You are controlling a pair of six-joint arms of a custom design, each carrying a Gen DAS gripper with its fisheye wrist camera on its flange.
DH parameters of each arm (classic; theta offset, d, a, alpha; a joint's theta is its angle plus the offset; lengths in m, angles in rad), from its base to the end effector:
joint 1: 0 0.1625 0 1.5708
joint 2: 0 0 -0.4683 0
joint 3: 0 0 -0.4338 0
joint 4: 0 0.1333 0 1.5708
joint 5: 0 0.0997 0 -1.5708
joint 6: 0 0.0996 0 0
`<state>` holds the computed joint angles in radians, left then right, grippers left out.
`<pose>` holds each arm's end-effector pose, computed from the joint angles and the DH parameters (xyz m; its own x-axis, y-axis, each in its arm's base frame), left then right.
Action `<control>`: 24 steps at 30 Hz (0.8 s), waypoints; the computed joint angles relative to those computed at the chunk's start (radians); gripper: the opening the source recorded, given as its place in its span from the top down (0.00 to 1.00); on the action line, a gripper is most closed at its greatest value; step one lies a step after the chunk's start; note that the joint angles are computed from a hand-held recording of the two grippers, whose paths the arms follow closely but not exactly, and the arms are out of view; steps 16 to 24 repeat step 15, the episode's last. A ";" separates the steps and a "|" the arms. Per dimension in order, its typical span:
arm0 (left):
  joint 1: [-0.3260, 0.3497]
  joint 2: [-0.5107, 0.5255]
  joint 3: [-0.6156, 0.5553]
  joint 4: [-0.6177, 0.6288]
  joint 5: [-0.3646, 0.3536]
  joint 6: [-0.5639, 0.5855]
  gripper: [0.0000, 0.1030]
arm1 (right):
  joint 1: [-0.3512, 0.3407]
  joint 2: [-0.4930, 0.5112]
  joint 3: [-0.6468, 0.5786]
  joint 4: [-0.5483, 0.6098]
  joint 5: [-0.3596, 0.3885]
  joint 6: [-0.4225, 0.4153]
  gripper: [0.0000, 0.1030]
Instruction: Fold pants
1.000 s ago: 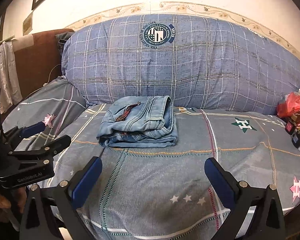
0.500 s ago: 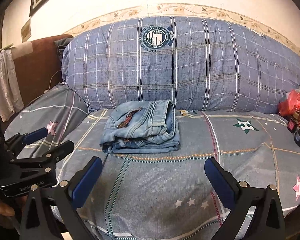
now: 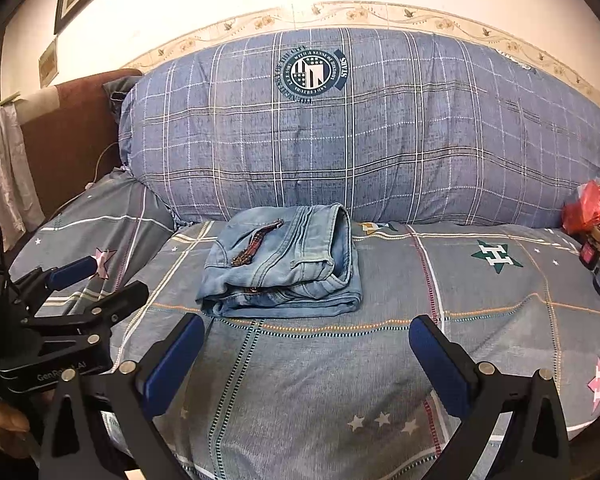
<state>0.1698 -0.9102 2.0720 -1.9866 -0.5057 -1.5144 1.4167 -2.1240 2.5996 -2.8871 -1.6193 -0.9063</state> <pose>-0.4559 -0.3018 0.0312 -0.6943 -0.0913 -0.7138 0.5434 0.5839 -0.6032 0.0839 -0.2966 0.3703 -0.6858 -0.4023 0.6065 -0.7095 0.5552 -0.4340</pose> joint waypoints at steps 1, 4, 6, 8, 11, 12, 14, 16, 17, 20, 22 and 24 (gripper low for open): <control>0.005 0.001 0.000 -0.007 -0.001 0.005 0.13 | 0.001 0.008 -0.002 -0.005 -0.002 0.002 0.00; 0.017 0.004 -0.002 -0.018 -0.006 0.016 0.13 | 0.005 0.031 -0.009 -0.015 -0.006 0.006 0.00; 0.026 0.006 -0.001 -0.038 -0.011 0.027 0.13 | 0.007 0.045 -0.011 -0.026 -0.010 0.010 0.00; 0.032 0.006 0.002 -0.053 -0.014 0.037 0.13 | 0.010 0.060 -0.014 -0.035 -0.017 0.011 0.00; 0.043 0.009 0.004 -0.075 -0.019 0.054 0.13 | 0.015 0.082 -0.019 -0.042 -0.028 0.016 0.00; 0.045 0.009 0.004 -0.081 -0.020 0.056 0.13 | 0.017 0.090 -0.021 -0.047 -0.032 0.018 0.00; 0.052 0.009 0.008 -0.104 -0.022 0.068 0.13 | 0.020 0.107 -0.024 -0.054 -0.040 0.021 0.00; 0.055 0.009 0.010 -0.112 -0.023 0.071 0.13 | 0.023 0.112 -0.024 -0.059 -0.044 0.024 0.00; 0.055 0.009 0.010 -0.112 -0.023 0.071 0.13 | 0.023 0.112 -0.024 -0.059 -0.044 0.024 0.00; 0.055 0.009 0.010 -0.112 -0.023 0.071 0.13 | 0.023 0.112 -0.024 -0.059 -0.044 0.024 0.00; 0.055 0.009 0.010 -0.112 -0.023 0.071 0.13 | 0.023 0.112 -0.024 -0.059 -0.044 0.024 0.00; 0.055 0.009 0.010 -0.112 -0.023 0.071 0.13 | 0.023 0.112 -0.024 -0.059 -0.044 0.024 0.00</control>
